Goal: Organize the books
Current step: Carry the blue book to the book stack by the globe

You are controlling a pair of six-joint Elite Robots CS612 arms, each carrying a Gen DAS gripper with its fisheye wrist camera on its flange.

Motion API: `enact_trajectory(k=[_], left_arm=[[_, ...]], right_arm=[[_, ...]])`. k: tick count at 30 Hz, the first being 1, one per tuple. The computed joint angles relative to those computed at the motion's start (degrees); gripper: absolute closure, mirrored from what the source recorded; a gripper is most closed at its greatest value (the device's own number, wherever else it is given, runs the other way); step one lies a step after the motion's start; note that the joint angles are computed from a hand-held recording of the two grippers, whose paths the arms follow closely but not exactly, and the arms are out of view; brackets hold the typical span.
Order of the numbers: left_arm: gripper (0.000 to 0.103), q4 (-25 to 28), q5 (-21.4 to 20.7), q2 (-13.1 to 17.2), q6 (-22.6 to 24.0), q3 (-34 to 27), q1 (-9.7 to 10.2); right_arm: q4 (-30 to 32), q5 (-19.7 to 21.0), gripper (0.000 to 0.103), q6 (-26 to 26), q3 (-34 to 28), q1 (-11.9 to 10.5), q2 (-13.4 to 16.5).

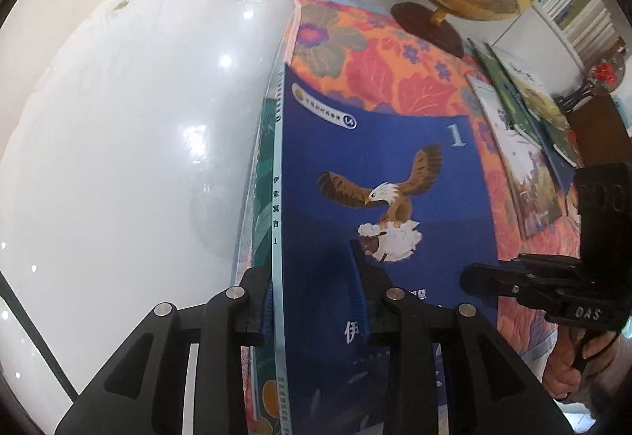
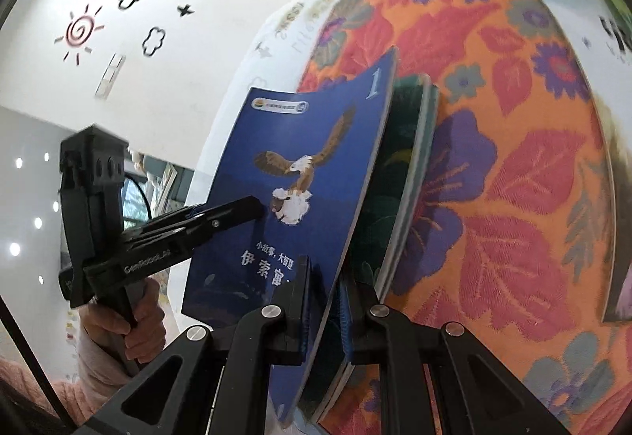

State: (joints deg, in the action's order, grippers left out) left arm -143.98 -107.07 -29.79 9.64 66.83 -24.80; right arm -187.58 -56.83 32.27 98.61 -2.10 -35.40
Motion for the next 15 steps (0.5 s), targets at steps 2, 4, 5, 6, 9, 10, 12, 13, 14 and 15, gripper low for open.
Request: enact_trajectory(k=[2, 4, 5, 6, 9, 10, 12, 13, 14, 15], left_arm=[[0.074, 0.21, -0.09, -0.02, 0.49, 0.03, 0.04], [0.074, 0.83, 0.17, -0.09, 0.76, -0.06, -0.03], [0.073, 0.98, 0.32, -0.10, 0.88, -0.08, -0.03], [0.072, 1.06, 0.66, -0.19, 0.97, 0.01, -0.07], [0.070, 0.83, 1.29, -0.19, 0.86, 0.04, -0.04], [0.070, 0.95, 1.66, -0.23, 0.70, 0.01, -0.03], [0.070, 0.44, 4.62, -0.49, 0.89, 0.32, -0.46], [0.071, -0.08, 8.45, -0.73, 1.39, 0.75, -1.03], [0.072, -0.20, 9.87, -0.81, 1.87, 0.94, -1.25], [0.072, -0.40, 10.15, -0.88, 2.54, 1.15, -1.34]], right_arm=[[-1.28, 0.94, 0.090, 1.48, 0.24, -0.29, 0.36], [-1.33, 1.13, 0.090, 1.79, 0.28, -0.39, 0.40], [-0.67, 0.72, 0.090, 1.25, 0.27, -0.30, 0.18], [0.02, 0.17, 0.090, 0.50, 0.28, -0.17, -0.07], [0.61, -0.08, 0.090, 0.58, 0.28, -0.14, -0.26], [0.53, 0.05, 0.090, 0.99, 0.28, -0.18, -0.22], [0.37, -0.26, 0.090, 1.62, 0.12, -0.15, -0.07], [0.30, -0.59, 0.090, 1.89, 0.19, -0.12, -0.16], [0.09, -0.51, 0.090, 2.15, 0.28, -0.14, -0.18], [0.10, -0.37, 0.090, 2.28, 0.32, -0.16, -0.18]])
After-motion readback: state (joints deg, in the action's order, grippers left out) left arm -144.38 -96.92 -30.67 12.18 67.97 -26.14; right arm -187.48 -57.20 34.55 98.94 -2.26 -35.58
